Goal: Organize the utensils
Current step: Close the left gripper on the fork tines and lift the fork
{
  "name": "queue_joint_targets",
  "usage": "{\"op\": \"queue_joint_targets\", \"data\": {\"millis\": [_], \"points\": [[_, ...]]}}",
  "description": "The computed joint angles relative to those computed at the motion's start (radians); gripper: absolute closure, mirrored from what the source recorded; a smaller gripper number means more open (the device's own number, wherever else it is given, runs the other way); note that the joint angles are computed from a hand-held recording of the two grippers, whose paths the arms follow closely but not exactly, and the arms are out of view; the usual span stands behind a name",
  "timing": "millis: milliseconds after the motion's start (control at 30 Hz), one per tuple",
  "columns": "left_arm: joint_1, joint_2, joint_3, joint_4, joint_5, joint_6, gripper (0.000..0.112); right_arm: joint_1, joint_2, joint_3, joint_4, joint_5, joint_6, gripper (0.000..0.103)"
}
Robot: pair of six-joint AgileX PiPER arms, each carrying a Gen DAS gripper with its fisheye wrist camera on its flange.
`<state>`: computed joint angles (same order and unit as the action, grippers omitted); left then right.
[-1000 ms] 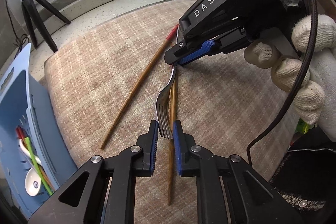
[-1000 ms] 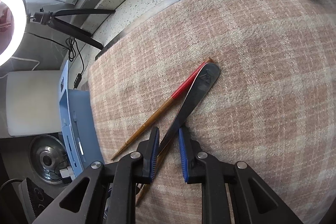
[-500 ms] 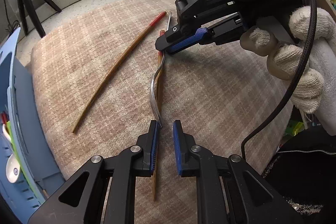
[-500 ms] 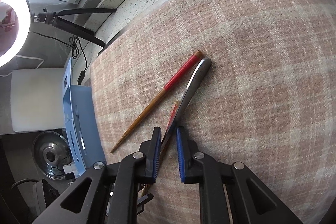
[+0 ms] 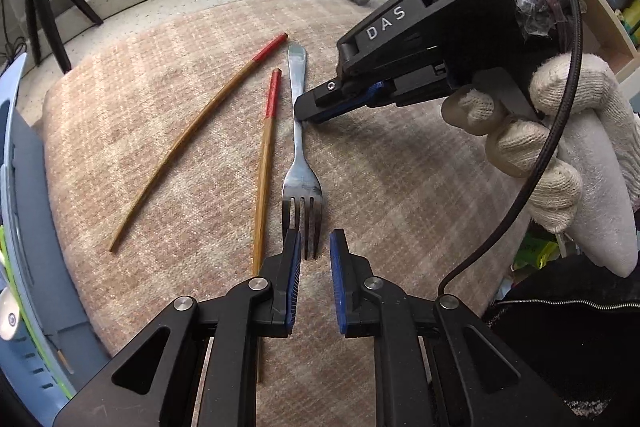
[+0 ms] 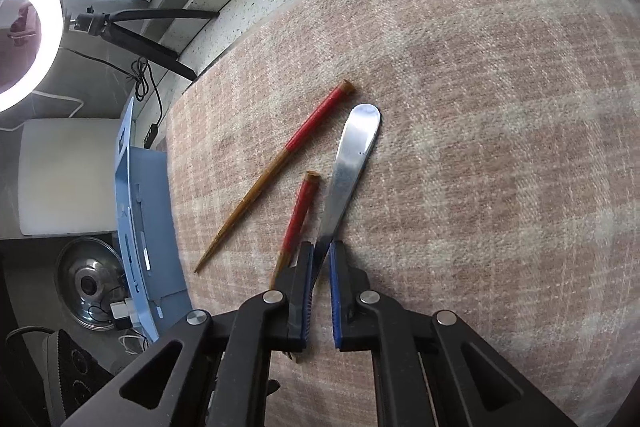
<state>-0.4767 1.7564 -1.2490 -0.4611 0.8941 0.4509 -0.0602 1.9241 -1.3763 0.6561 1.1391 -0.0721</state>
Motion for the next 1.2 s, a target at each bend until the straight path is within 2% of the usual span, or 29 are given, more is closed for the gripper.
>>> {"op": "queue_joint_targets", "data": {"millis": [200,267,333,533,733,833,967,1200], "points": [[0.010,0.006,0.008,-0.008,-0.012,-0.002,0.098,-0.019,-0.013,0.010,-0.001,0.010,-0.025,0.096],[0.013,0.012,0.011,-0.014,-0.013,0.000,0.088,-0.029,-0.011,0.017,0.037,0.032,-0.057,0.095],[-0.004,0.003,0.034,0.011,-0.042,-0.033,0.086,-0.030,-0.003,0.018,0.068,0.061,-0.086,0.094],[-0.013,-0.019,0.090,0.049,-0.085,-0.098,0.086,-0.008,-0.001,0.049,0.089,0.074,-0.115,0.087],[-0.009,-0.032,0.127,0.053,-0.145,-0.134,0.086,-0.004,-0.010,0.092,0.132,0.058,-0.138,0.087],[-0.007,-0.019,0.107,0.044,-0.146,-0.130,0.086,0.005,-0.011,0.107,0.150,0.046,-0.141,0.087],[-0.052,0.000,0.083,0.118,-0.174,-0.182,0.085,0.021,-0.020,0.112,0.150,0.024,-0.135,0.085],[-0.099,-0.012,0.130,0.163,-0.290,-0.232,0.086,0.014,-0.006,0.116,0.183,0.019,-0.127,0.085]]}}
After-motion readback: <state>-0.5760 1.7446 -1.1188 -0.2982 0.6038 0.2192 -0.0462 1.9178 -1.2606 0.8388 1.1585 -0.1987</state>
